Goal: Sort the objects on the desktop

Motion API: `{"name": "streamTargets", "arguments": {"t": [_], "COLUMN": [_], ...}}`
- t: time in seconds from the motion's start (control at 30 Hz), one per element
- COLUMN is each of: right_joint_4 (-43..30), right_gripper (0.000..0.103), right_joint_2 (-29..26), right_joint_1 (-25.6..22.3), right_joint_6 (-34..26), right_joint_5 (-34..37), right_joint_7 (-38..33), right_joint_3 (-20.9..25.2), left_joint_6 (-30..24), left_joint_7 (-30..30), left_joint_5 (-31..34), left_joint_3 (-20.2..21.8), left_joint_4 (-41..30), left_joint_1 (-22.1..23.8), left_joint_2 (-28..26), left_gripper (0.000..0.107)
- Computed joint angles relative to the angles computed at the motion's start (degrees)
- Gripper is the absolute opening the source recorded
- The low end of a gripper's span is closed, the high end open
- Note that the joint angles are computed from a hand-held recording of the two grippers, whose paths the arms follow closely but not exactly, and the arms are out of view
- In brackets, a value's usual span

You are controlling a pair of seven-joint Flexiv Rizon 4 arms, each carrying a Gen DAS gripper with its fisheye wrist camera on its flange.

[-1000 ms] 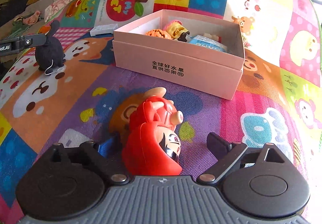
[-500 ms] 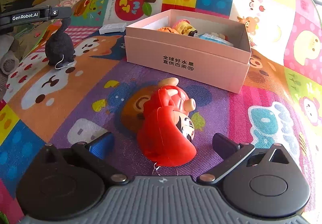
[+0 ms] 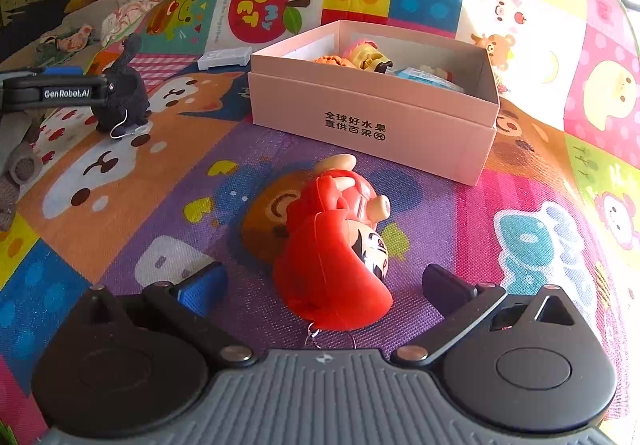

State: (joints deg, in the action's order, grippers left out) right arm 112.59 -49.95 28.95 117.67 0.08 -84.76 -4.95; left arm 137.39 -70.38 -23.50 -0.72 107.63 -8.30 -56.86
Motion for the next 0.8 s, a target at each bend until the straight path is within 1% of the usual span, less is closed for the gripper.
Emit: {"name": "streamTargets", "arguments": {"t": [0.03,0.1,0.17,0.23,0.27,0.33,0.43,0.53,0.63,0.7,0.77,0.8], "right_joint_4": [0.0,0.0,0.0,0.0,0.0,-0.1,-0.1,0.0,0.0,0.4,0.9,0.7], "right_gripper": [0.103,0.103,0.103,0.103,0.103,0.103,0.103,0.103,0.103,0.103,0.103,0.103], "right_joint_2": [0.0,0.0,0.0,-0.1,-0.1,-0.1,-0.1,-0.1,0.4,1.6,3.4,4.6], "right_joint_1": [0.1,0.2,0.6,1.0,1.0,1.1,1.1,0.9,0.5,1.6,2.8,2.4], "right_joint_6": [0.0,0.0,0.0,-0.1,0.0,-0.1,0.0,0.0,-1.0,-1.8,1.3,1.8], "right_joint_5": [0.1,0.2,0.5,0.9,1.0,1.1,1.1,1.0,0.4,0.4,0.8,0.1], "right_joint_7": [0.0,0.0,-0.1,-0.1,-0.1,-0.1,-0.1,-0.2,-0.2,-0.8,-2.7,-3.6], "right_joint_3": [-0.1,-0.1,-0.4,-0.7,-0.7,-0.7,-0.7,-0.6,-0.3,-1.5,-2.8,-2.3], "left_joint_6": [-0.9,-2.6,-4.0,-5.9,-6.6,-7.1,-8.2,-8.8,-7.2,-4.8,-1.1,0.5], "left_joint_7": [0.4,0.0,-1.3,-2.2,-1.9,-1.2,0.6,1.6,0.8,-1.0,-4.0,-5.6], "left_joint_5": [-1.0,-1.0,0.6,3.4,3.1,2.6,-0.1,-1.2,0.8,2.3,4.7,6.4], "left_joint_3": [0.4,0.0,-0.8,-1.6,-0.8,0.3,2.3,2.6,1.4,0.4,-1.1,-1.7], "left_joint_4": [-0.2,-0.9,-1.9,-3.4,-4.1,-5.4,-7.8,-8.4,-6.5,-4.6,-2.0,-0.8], "left_joint_1": [-0.1,1.1,3.0,5.0,4.6,4.0,2.6,2.5,3.5,4.2,5.5,6.4], "left_joint_2": [-0.2,-0.7,-1.1,-1.6,-1.9,-2.5,-3.6,-3.6,-2.5,-1.6,-0.6,-0.1], "left_gripper": [0.100,0.100,0.100,0.093,0.089,0.089,0.090,0.095,0.097,0.098,0.100,0.101]}}
